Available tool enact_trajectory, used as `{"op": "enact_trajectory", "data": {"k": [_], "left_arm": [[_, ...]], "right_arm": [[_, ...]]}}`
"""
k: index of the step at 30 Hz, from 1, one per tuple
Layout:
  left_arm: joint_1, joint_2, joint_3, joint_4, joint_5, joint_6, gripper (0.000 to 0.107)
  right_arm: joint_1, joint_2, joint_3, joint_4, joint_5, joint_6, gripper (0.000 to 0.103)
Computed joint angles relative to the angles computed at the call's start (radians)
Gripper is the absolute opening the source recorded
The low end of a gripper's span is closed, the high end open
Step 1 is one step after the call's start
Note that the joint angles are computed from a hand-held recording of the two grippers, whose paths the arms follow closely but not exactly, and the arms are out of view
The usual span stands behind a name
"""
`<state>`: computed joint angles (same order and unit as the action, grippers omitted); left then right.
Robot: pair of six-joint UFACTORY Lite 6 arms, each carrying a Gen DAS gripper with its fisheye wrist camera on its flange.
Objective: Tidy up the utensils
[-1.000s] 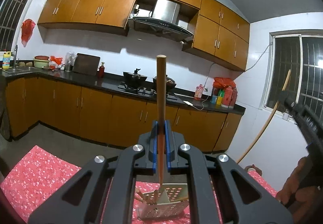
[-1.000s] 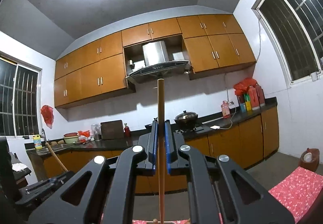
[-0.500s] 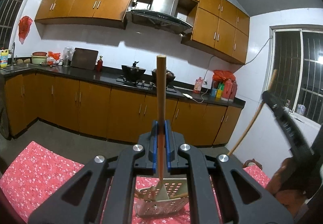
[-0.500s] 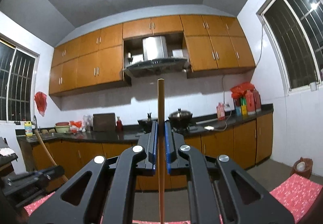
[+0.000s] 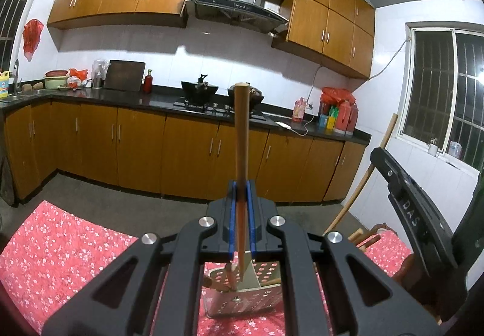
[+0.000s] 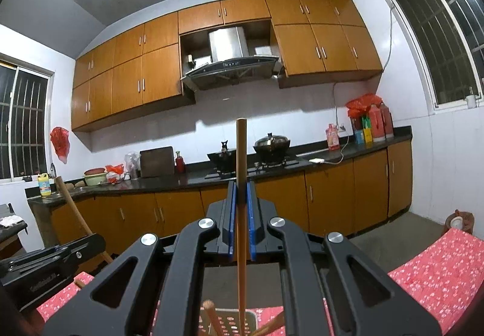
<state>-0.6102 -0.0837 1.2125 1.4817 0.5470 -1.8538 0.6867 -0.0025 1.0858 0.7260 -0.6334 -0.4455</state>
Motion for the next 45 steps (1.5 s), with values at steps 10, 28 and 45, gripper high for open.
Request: {"op": "enact_trajectory", "data": {"k": [10, 28, 45], "left_arm": [[0.030, -0.041, -0.064, -0.060, -0.081, 0.028, 0.008], [-0.157, -0.328, -0.198, -0.166, 0.150, 0.132, 0.034], [-1.147, -0.560, -0.575, -0.296, 1.186, -0.145, 0.099]], "right_arm": [[-0.014, -0.129, -0.158, -0.099, 0.100, 0.097, 0.037], [0.134, -0.553, -0.397, 0.405, 0.101, -0.391, 0.082], [0.750, -0.645, -0.596, 0.924, -0.446, -0.709, 0.101]]}}
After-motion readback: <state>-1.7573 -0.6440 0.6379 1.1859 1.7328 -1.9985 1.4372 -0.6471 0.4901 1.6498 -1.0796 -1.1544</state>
